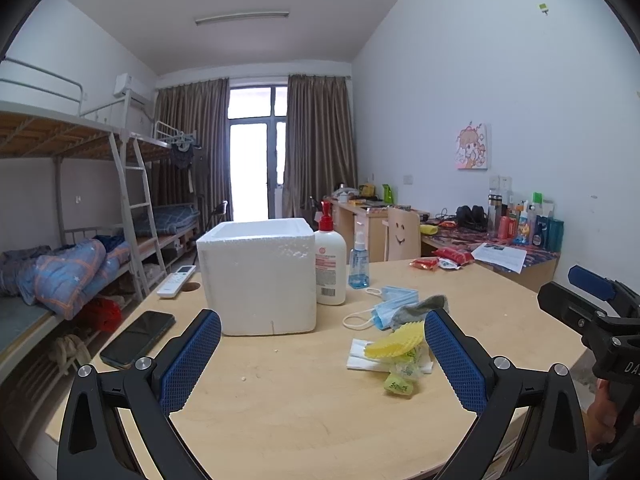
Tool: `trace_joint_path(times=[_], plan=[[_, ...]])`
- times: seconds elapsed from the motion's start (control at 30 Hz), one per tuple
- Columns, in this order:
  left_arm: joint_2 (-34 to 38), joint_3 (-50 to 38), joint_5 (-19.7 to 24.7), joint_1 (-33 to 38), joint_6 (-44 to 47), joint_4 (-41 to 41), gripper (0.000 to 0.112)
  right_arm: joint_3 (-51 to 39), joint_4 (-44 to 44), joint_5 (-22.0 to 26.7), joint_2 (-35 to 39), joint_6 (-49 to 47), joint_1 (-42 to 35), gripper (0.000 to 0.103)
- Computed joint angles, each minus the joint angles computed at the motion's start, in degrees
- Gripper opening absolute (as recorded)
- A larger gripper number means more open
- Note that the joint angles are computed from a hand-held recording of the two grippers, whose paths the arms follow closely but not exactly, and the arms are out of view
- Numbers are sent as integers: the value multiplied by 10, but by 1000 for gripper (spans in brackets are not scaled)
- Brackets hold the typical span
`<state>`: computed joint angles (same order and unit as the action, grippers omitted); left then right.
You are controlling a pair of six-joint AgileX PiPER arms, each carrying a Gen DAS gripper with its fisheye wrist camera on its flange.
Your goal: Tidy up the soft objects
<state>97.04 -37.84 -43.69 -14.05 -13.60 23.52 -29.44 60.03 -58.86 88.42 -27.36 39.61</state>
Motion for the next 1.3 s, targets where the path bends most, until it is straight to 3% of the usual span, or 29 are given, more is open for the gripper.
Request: trace_joint_path(times=[0.5,0.8,1.1,1.3], plan=[[41,-63,37,-8,-31,30,102,-27,-43,64,17,5,-69,103],[106,-163,130,-26,-105,104,102,-62,-50,124,47,-14,-123,103],[162,-250,171,-48,-243,294,102,-75,-80,181,68,4,-175,103],[197,-315,228,-83,-317,395,99,-73,-114,207,76,31,-211,103]])
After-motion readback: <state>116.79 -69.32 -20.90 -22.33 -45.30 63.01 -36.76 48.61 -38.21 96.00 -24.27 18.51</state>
